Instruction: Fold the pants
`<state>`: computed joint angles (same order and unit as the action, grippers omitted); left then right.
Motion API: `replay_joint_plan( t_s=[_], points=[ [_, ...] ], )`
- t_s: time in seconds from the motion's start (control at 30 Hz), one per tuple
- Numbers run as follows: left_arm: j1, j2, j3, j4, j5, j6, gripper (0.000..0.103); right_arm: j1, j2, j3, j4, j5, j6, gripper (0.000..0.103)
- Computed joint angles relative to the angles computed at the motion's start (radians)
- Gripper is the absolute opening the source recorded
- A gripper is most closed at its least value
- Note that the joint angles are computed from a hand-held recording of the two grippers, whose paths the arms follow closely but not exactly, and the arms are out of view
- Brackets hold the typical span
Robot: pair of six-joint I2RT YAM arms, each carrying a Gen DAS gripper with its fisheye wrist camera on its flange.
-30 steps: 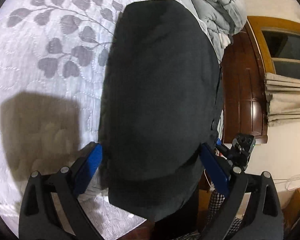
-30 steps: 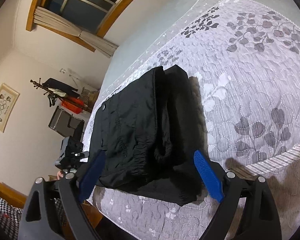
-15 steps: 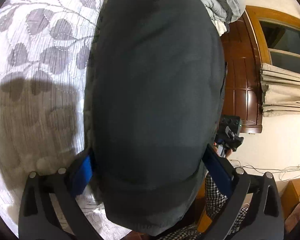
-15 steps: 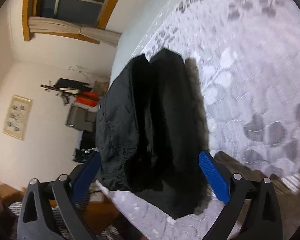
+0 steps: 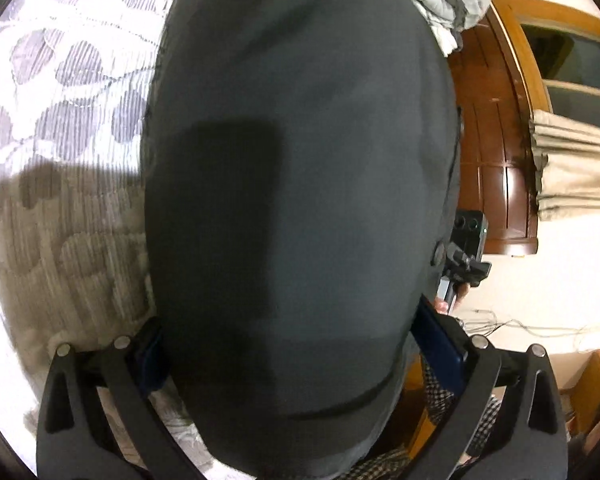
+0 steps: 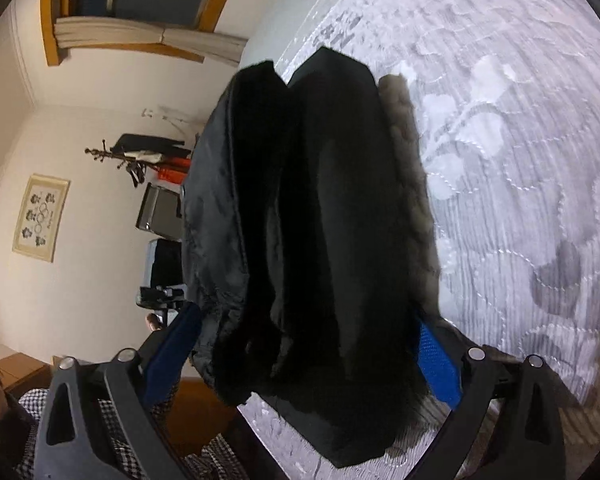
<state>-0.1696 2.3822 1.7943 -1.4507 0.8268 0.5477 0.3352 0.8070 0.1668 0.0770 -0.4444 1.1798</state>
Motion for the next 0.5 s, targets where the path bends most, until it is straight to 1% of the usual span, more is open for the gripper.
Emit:
replay_joint_plan(
  t_s=[0.07,0.17,0.23,0.27,0.3,0.37,0.4,0.43,0.5],
  points=[
    [-0.011,-0.012,-0.011,0.023,-0.009,-0.030,0.100,-0.002,0.056,0.023,0.018,-0.003,-0.011,0.100],
    [-0.022,-0.044,-0.042,0.048,-0.004,-0.057,0.100,0.022,0.074,0.042,0.021,0.021,-0.023,0.100],
    [-0.029,-0.080,-0.072,0.053,0.005,-0.049,0.100,0.057,0.089,0.073,-0.020,0.062,-0.052,0.096],
    [-0.031,-0.095,-0.085,0.056,0.008,-0.041,0.100,0.071,0.093,0.097,-0.069,0.086,-0.084,0.089],
    [-0.033,-0.102,-0.093,0.066,0.003,-0.043,0.100,0.070,0.090,0.097,-0.076,0.088,-0.093,0.085],
    [-0.034,-0.087,-0.090,0.079,-0.010,-0.054,0.100,0.056,0.090,0.077,-0.036,0.075,-0.074,0.084],
    [-0.037,-0.067,-0.081,0.075,0.003,-0.061,0.100,0.063,0.095,0.078,-0.031,0.081,-0.069,0.084],
    [-0.054,-0.070,-0.085,0.088,0.020,-0.091,0.100,0.063,0.105,0.079,-0.024,0.083,-0.068,0.084],
    [-0.061,-0.068,-0.090,0.112,0.022,-0.119,0.100,0.058,0.132,0.069,0.025,0.079,-0.045,0.087]
  ],
)
